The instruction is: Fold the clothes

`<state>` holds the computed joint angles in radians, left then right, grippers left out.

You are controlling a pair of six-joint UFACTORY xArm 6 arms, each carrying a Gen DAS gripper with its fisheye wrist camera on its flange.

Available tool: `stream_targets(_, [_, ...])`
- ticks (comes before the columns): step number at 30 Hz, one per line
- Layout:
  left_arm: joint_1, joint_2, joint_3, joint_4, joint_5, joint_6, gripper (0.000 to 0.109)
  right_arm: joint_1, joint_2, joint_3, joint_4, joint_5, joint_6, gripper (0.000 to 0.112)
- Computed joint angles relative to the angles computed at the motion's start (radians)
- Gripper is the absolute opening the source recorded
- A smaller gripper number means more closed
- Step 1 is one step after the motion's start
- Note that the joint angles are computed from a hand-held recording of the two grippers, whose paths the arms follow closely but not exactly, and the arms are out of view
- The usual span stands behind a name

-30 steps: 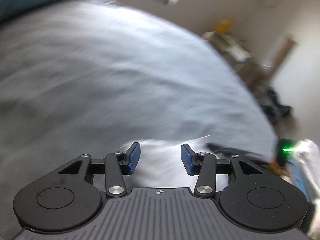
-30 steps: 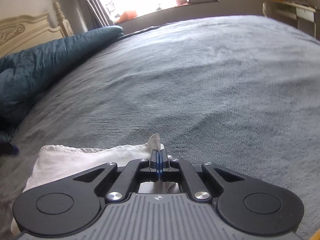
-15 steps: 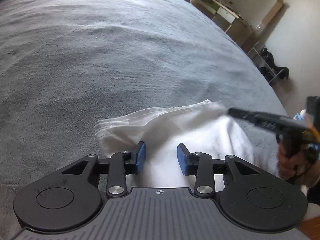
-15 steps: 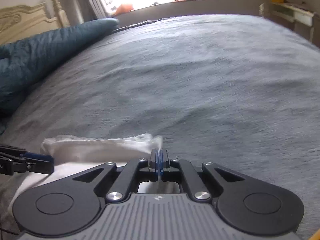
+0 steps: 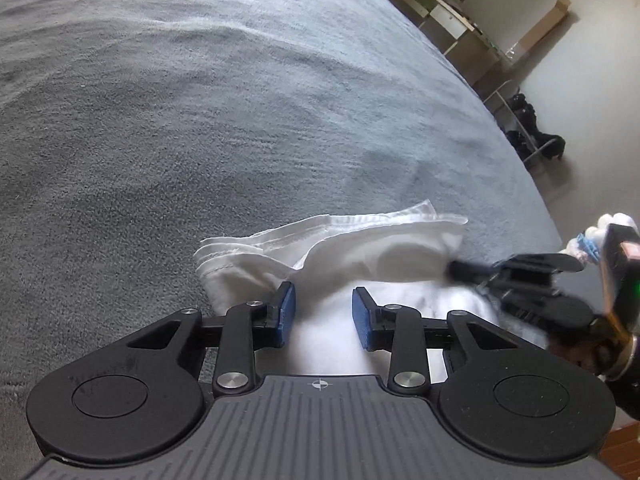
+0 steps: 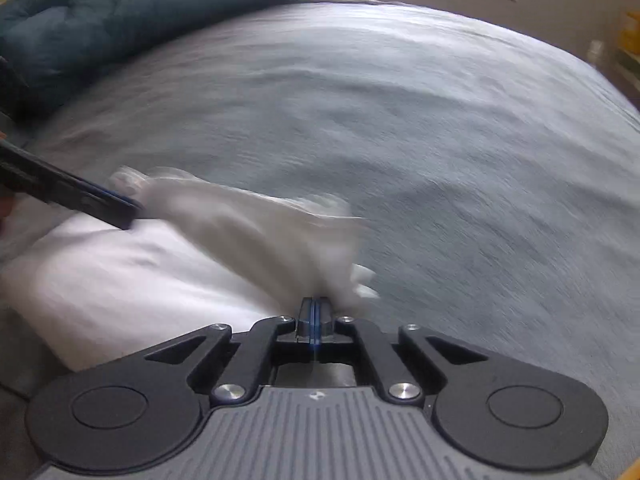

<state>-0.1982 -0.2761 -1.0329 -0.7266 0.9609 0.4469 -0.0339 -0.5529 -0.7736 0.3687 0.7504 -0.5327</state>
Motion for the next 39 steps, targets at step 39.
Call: stream_targets(39, [0.019, 0.086, -0.084, -0.005, 0.074, 0.104, 0.03, 0.102, -0.064, 0.038, 0.146, -0.096, 0.14, 0.006])
